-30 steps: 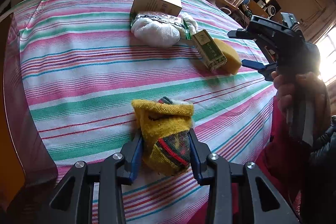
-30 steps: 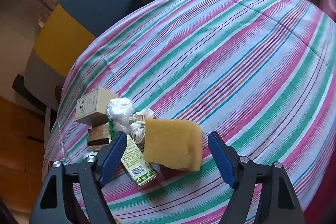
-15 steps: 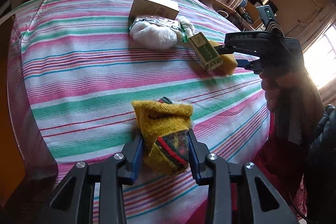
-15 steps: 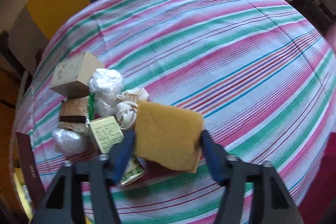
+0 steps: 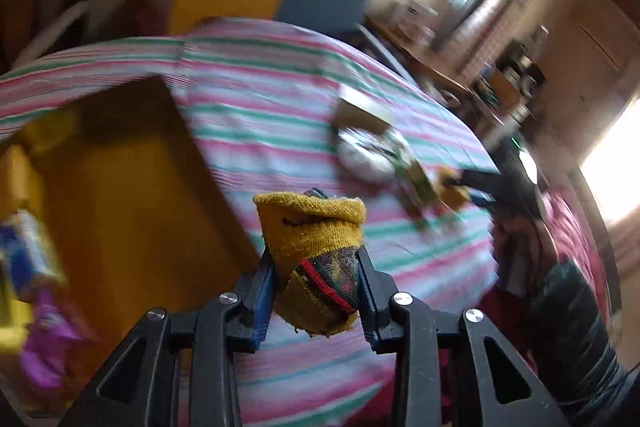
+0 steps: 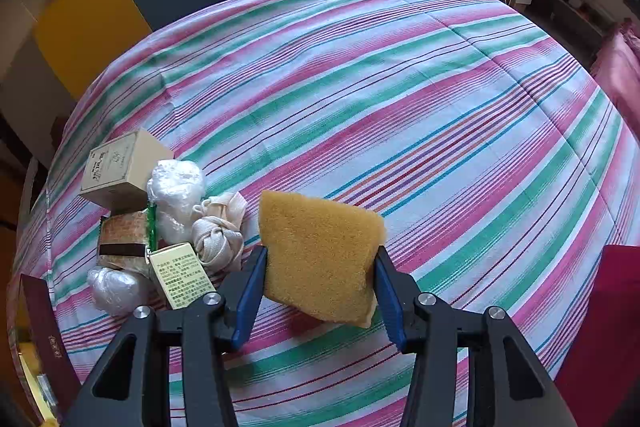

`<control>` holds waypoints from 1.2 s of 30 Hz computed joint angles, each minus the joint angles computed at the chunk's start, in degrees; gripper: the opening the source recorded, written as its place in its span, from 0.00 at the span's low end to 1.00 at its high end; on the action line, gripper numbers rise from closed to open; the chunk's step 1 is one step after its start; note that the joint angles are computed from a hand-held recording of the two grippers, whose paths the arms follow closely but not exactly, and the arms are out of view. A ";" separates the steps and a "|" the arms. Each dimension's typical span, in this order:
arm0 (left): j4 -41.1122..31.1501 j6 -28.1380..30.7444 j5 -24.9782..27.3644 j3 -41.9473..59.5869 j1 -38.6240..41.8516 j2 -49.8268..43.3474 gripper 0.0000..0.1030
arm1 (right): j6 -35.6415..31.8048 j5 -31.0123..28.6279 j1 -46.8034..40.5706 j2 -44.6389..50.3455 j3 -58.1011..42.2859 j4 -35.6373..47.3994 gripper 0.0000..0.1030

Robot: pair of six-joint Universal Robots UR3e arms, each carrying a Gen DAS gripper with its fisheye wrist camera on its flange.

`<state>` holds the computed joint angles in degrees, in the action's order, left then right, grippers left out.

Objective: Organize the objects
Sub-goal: 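Grasp the yellow knitted sock with the left tool while the right tool grasps a second yellow sponge, then place the sock in the gold tray with the left tool while the right tool places the sponge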

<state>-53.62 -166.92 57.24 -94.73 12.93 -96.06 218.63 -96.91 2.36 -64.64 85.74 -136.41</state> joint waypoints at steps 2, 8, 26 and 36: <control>-0.10 -0.70 1.65 2.59 3.93 -1.71 0.35 | -0.28 0.03 0.23 -0.27 0.23 -0.60 0.51; -1.97 -6.46 8.33 17.28 10.79 -15.11 0.35 | -1.67 0.07 1.30 0.79 -1.11 -2.39 0.51; -7.38 -11.79 17.17 42.19 11.55 -36.75 0.62 | -3.01 0.69 1.66 1.18 -1.25 -3.61 0.52; 3.05 -3.61 9.85 15.13 17.29 -14.51 0.67 | -2.04 -0.25 1.63 -1.54 2.41 -8.84 0.52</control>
